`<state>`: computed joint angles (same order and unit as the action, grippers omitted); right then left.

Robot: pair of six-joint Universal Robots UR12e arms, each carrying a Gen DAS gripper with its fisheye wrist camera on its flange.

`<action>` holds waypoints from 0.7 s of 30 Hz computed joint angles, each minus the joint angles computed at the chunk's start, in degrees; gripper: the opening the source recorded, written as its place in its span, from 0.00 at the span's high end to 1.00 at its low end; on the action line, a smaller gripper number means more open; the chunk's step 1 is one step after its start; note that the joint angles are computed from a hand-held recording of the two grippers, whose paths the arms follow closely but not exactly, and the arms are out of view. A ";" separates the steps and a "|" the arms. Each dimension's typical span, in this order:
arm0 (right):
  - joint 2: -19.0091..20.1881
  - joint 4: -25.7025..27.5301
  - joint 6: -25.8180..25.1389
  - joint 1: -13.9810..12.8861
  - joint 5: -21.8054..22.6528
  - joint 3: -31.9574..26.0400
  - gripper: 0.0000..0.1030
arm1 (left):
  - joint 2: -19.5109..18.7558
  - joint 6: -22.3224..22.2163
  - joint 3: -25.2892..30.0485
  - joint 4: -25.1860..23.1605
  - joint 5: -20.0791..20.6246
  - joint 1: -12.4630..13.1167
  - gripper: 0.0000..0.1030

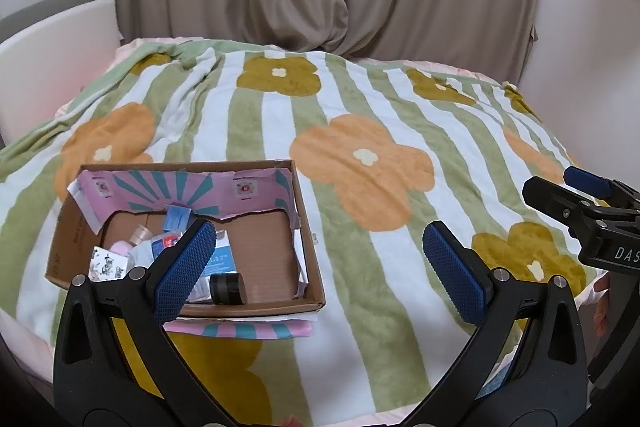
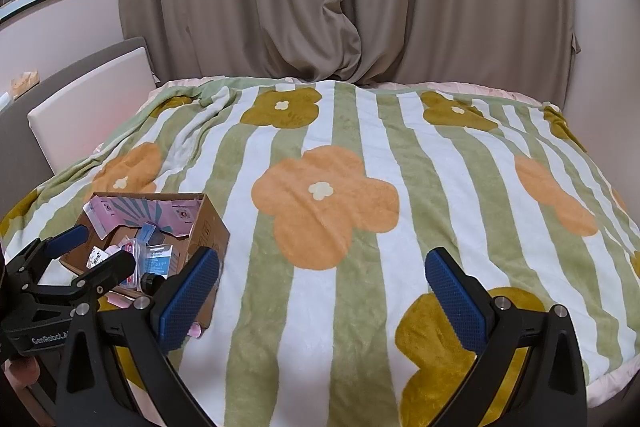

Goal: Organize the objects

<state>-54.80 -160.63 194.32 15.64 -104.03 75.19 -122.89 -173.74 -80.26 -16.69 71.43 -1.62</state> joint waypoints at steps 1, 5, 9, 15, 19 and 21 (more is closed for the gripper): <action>0.00 0.01 0.03 0.02 -0.07 0.00 0.00 | 0.05 -0.02 -0.02 0.00 0.08 -0.01 0.00; 0.02 0.00 0.03 0.03 -0.09 -0.03 0.00 | 0.04 0.05 0.01 -0.01 0.11 -0.01 0.00; -0.04 -0.06 0.16 0.05 -0.04 0.01 0.00 | 0.22 -0.05 -0.46 1.71 1.24 -0.20 0.00; -0.10 0.09 0.13 0.15 -0.18 -0.18 0.00 | 0.69 -1.27 -1.11 3.79 1.86 -0.35 0.00; -0.09 0.16 0.15 0.15 -0.16 -0.20 0.00 | 0.71 -2.03 -1.08 4.10 2.15 -0.33 0.00; -0.09 0.16 0.12 0.15 -0.20 -0.20 0.00 | 0.61 -1.82 -0.98 4.32 2.93 -0.46 0.00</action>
<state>-54.89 -160.46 194.44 15.79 -104.22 75.00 -122.28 -175.56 -81.24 -12.37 74.36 -2.08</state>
